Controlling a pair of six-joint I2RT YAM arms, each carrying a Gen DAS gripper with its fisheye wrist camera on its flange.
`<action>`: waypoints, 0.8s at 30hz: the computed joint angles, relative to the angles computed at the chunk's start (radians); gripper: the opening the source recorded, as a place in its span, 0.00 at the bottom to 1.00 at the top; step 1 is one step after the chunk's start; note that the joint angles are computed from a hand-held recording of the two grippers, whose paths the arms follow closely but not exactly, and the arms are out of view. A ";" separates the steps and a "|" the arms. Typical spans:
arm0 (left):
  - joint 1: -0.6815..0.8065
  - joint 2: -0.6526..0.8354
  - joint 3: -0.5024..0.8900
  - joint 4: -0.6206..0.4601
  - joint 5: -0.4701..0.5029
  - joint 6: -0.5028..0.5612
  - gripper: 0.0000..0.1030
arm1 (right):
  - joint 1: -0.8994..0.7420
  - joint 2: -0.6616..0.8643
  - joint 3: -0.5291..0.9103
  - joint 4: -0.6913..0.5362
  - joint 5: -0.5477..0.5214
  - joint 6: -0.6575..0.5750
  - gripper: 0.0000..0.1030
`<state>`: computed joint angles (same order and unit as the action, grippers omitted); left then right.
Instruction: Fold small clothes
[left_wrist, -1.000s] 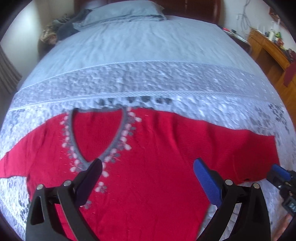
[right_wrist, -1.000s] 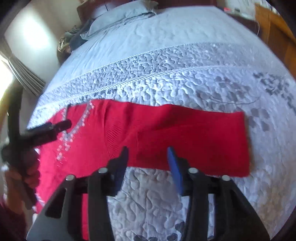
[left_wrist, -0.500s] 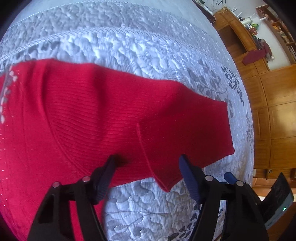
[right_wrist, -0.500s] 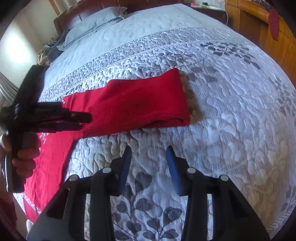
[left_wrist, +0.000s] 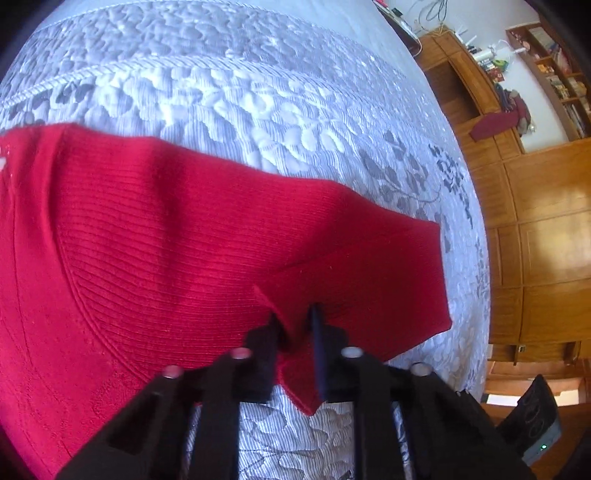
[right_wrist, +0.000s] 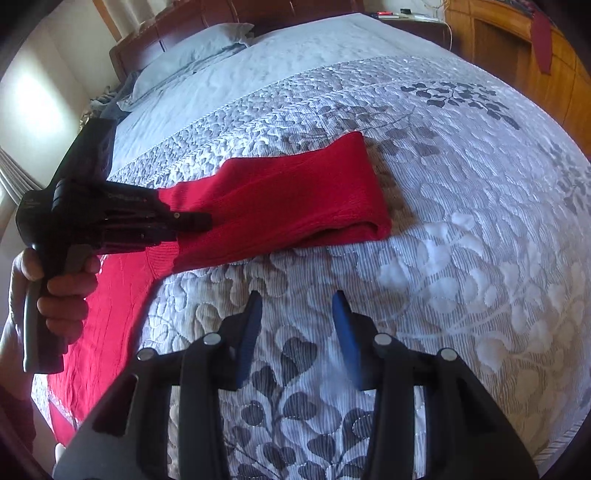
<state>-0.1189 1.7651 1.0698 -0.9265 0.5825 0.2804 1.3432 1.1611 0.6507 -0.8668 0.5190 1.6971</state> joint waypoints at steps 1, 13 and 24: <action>0.024 -0.006 0.002 -0.023 0.015 0.025 0.06 | 0.005 0.009 0.009 -0.014 0.001 0.006 0.39; 0.521 -0.024 0.423 -0.441 0.063 0.459 0.05 | 0.010 0.079 0.118 -0.055 0.009 -0.023 0.40; 0.835 0.538 1.216 -0.512 -0.125 0.489 0.05 | -0.188 0.326 0.280 0.210 -0.137 -0.340 0.50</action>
